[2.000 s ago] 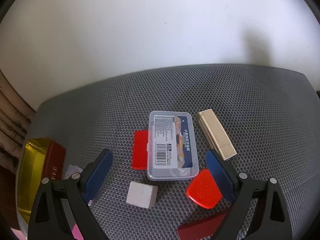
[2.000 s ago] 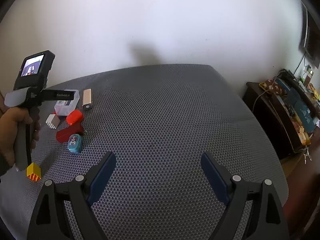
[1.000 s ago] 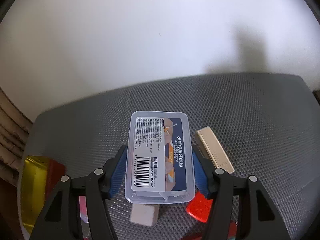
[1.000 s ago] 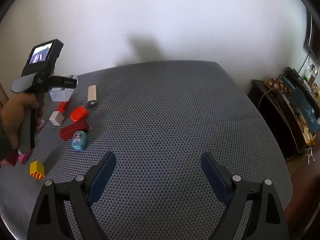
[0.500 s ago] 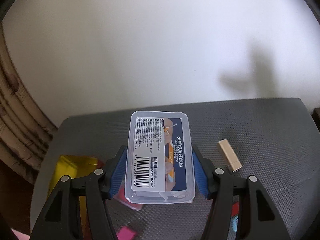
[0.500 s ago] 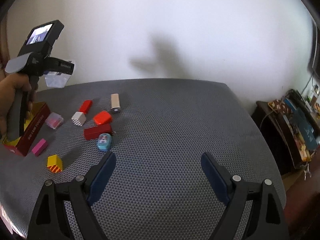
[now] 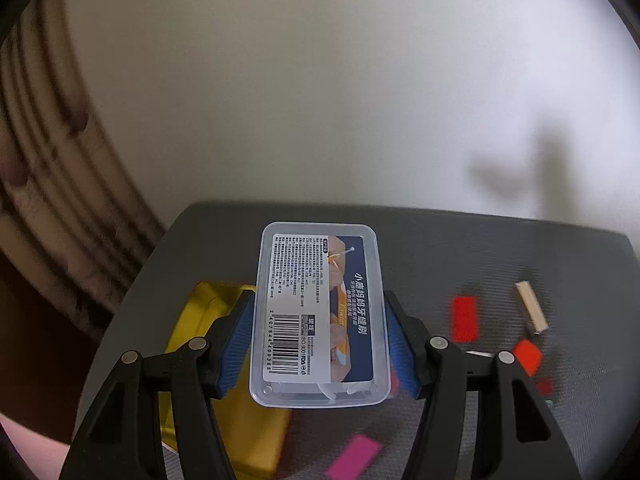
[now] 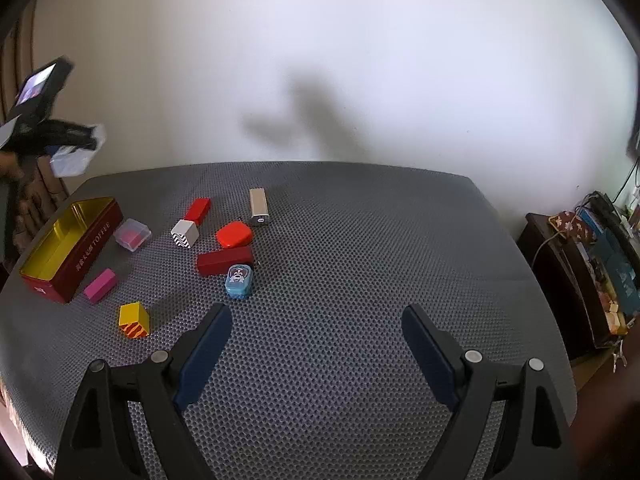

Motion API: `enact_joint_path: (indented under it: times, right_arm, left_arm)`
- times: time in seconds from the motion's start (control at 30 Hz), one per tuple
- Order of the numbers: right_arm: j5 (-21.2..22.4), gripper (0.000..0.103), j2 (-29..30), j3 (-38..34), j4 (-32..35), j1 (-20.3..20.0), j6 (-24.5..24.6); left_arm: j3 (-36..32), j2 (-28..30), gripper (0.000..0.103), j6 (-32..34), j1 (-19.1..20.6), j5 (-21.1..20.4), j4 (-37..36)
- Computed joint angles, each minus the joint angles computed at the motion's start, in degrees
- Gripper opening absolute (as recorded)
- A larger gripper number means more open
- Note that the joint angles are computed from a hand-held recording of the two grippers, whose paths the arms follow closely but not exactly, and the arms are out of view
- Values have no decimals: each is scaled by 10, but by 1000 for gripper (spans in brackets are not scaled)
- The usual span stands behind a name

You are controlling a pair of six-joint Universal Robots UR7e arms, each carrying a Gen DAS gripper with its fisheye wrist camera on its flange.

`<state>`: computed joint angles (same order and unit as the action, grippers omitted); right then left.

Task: Organize rigid objects
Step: 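Lift and carry the clear box over the red-and-gold tin with the left gripper, then lower the clear box into the tin, open and withdraw the left gripper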

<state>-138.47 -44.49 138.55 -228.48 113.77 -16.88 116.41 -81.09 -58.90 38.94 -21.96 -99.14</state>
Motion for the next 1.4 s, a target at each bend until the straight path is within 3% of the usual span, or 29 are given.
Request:
enact_joint_path:
  times: [0.13,0.23,0.3,0.5,0.73,1.03,1.33,1.37,1.4]
  right_arm:
    - [2,89,-4,2,10,-11,10]
    - [3,89,-5,2,16,-18,15]
    - [4,89,-4,1,19,-21,15]
    - [2,89,5,-3,35,-37,17]
    - [7,89,15,-7,48,-57,30]
    - [17,89,37,-16,70,-85,34]
    - [22,89,40,-23,74,-93,31]
    - [26,89,40,-25,74,-94,29]
    - [30,89,41,-25,72,-94,25]
  left_arm:
    - [1,-43,57,1,30,-12,5]
    - [4,-71,57,34,62,-13,-8]
    - [10,-82,57,80,89,-19,-53]
    - [11,-68,57,159,144,-45,-115]
    - [-1,-33,57,189,180,-80,-135]
    - [-19,23,57,202,210,-99,-177]
    - [-23,60,57,176,203,-95,-198]
    - [-24,63,60,176,203,-93,-199]
    - [-23,63,73,174,200,-88,-197]
